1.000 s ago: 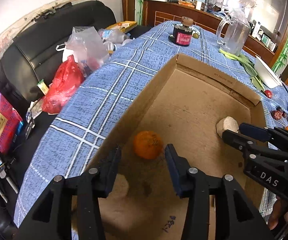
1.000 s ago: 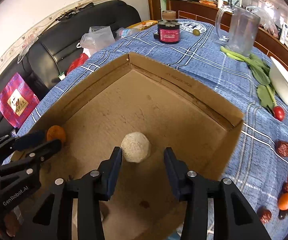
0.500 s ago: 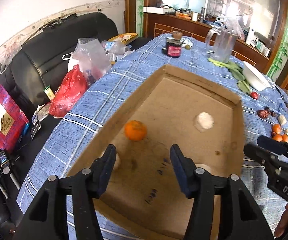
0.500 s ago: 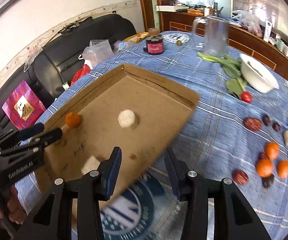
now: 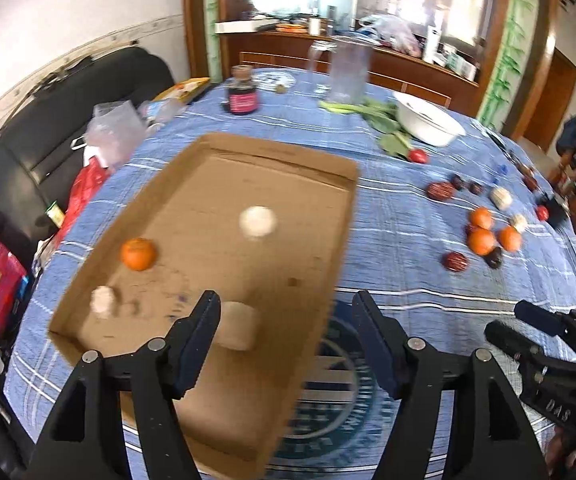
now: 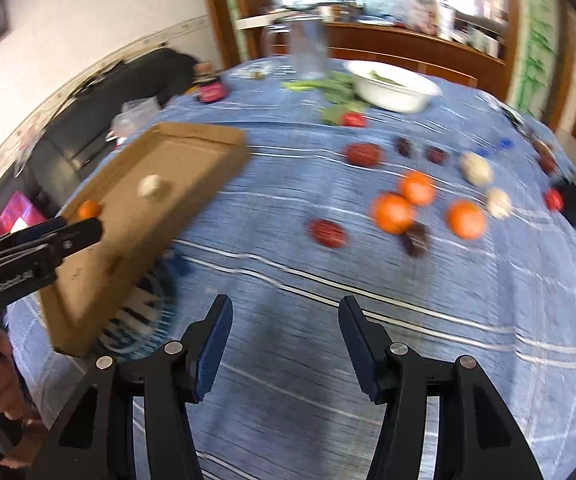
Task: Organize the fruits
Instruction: 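Grasp a dark plum with the right tool while the left tool grasps a red date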
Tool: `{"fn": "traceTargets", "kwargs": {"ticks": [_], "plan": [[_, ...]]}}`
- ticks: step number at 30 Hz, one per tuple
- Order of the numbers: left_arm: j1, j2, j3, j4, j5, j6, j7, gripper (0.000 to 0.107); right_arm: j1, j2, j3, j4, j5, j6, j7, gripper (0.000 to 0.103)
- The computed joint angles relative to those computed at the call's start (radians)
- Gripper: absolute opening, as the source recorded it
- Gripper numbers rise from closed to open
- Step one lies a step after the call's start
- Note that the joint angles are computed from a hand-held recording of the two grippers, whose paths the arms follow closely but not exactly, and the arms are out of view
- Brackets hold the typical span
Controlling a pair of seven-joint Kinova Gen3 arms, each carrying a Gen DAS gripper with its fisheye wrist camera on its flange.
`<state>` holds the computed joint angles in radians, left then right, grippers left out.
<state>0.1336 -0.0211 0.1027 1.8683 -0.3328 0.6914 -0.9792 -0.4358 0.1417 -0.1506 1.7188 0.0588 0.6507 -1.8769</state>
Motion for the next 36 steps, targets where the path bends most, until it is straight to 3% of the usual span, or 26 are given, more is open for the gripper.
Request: {"fn": "traceTargets", "kwargs": {"ticks": [7, 19, 21, 22, 23, 30, 36], "plan": [[0.083, 0.048, 0.043, -0.039, -0.049, 0.039, 0.059, 0.070, 0.149, -0.016, 0.040, 0.036, -0.142, -0.023, 0.143, 0.059], [0.185, 0.138, 0.025, -0.115, -0.100, 0.128, 0.139, 0.070, 0.249, 0.182, 0.003, -0.122, -0.284, -0.005, 0.408, 0.059], [0.196, 0.157, 0.021, -0.137, -0.101, 0.138, 0.137, 0.070, 0.240, 0.193, 0.004, -0.127, -0.274, -0.017, 0.433, 0.049], [0.201, 0.168, 0.018, -0.149, -0.101, 0.144, 0.136, 0.070, 0.223, 0.195, 0.015, -0.130, -0.249, -0.021, 0.427, 0.028], [0.207, 0.179, 0.016, -0.161, -0.102, 0.148, 0.135, 0.070, 0.219, 0.197, 0.015, -0.133, -0.238, -0.021, 0.438, 0.025], [0.238, 0.298, -0.001, -0.292, -0.048, 0.161, 0.067, 0.070, 0.287, 0.138, -0.010, -0.059, -0.312, -0.075, 0.540, 0.025], [0.249, 0.395, -0.017, -0.387, 0.031, 0.155, -0.020, 0.070, 0.299, 0.095, 0.017, 0.001, -0.327, -0.095, 0.573, 0.025]]}}
